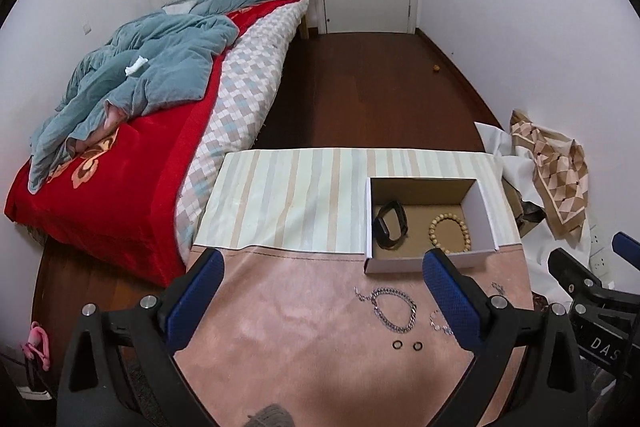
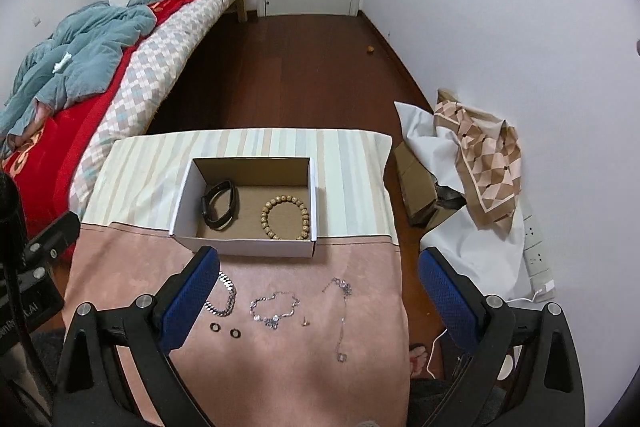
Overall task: Organize jewelry
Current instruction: 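Lift both tools up and away from the box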
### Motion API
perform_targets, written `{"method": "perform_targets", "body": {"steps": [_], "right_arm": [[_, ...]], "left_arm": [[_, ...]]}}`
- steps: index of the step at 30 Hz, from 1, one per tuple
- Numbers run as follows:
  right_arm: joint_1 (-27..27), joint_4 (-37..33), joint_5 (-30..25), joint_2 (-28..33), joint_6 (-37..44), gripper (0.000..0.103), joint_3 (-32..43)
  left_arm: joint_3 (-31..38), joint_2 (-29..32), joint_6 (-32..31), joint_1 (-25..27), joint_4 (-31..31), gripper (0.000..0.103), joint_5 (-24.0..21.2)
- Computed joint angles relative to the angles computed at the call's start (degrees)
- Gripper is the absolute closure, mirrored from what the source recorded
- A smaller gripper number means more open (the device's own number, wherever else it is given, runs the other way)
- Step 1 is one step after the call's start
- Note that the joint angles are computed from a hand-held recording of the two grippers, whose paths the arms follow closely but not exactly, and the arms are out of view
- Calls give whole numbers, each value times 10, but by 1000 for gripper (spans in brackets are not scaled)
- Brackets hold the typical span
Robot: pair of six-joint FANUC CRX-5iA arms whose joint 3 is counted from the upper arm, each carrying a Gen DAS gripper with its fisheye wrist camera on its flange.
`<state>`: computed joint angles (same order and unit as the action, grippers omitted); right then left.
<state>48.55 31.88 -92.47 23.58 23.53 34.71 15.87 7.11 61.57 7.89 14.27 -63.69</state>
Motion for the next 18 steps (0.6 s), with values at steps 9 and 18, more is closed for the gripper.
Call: {"method": "perform_targets", "body": {"steps": [9, 18], "right_arm": [[38, 31, -5, -28, -36, 2, -19], [22, -41, 65, -74, -105, 2, -119]], "left_arm": [[-45, -48, -39, 27, 38, 2, 11], [-63, -33, 6, 28, -18, 2, 15]]}}
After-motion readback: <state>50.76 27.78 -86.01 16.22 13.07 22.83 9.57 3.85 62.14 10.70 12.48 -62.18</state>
